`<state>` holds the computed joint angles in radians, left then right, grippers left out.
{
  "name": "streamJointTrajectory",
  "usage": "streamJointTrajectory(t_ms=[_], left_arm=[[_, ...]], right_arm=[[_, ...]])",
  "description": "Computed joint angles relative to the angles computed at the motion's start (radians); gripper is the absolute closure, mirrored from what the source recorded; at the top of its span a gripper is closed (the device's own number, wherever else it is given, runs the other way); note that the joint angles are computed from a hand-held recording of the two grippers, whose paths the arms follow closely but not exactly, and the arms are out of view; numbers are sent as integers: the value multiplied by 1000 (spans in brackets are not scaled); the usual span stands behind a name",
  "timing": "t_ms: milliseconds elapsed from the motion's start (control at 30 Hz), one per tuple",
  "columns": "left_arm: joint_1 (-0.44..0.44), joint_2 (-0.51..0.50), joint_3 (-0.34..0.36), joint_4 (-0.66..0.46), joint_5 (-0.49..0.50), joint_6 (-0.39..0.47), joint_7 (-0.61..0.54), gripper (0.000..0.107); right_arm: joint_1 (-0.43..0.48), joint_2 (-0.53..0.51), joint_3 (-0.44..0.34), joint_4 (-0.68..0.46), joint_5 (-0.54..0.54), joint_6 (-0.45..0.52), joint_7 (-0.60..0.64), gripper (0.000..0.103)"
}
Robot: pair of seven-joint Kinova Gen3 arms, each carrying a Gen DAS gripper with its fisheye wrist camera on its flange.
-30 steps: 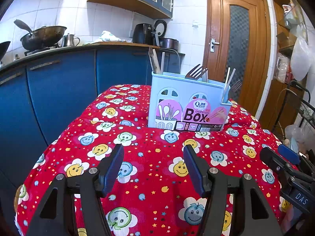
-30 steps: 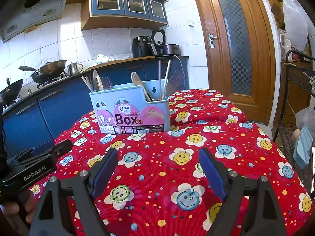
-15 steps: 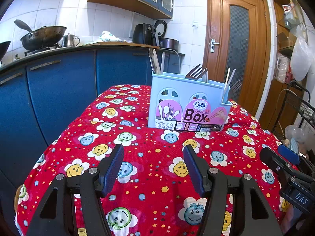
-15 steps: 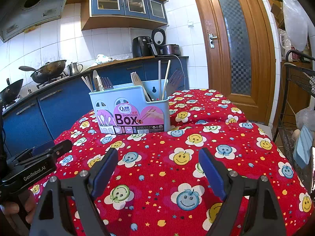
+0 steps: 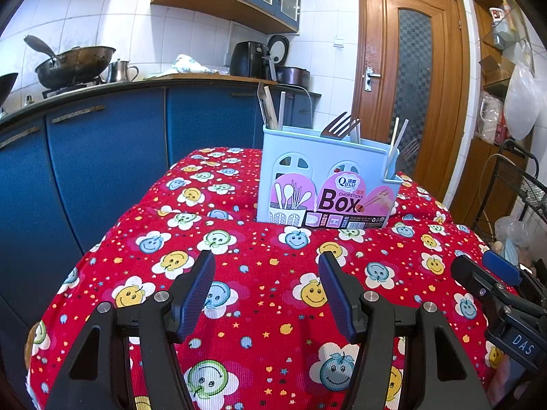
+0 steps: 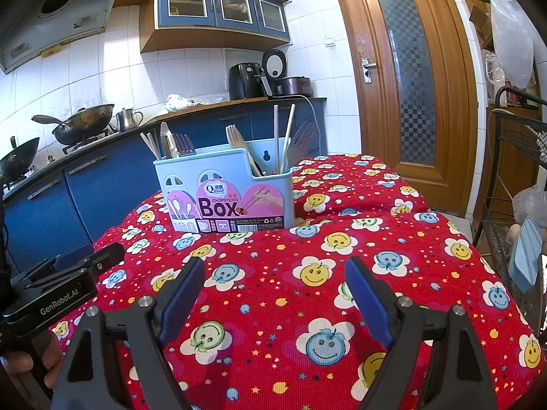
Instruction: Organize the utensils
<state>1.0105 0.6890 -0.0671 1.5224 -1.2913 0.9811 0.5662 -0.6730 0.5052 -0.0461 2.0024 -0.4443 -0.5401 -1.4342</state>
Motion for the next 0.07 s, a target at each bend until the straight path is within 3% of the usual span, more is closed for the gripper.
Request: streamJointTrajectory(t_ms=[67], left_arm=[[-1,0,1,0,0,0,-1,43]], right_arm=[[1,0,0,-2,0,2,1,18]])
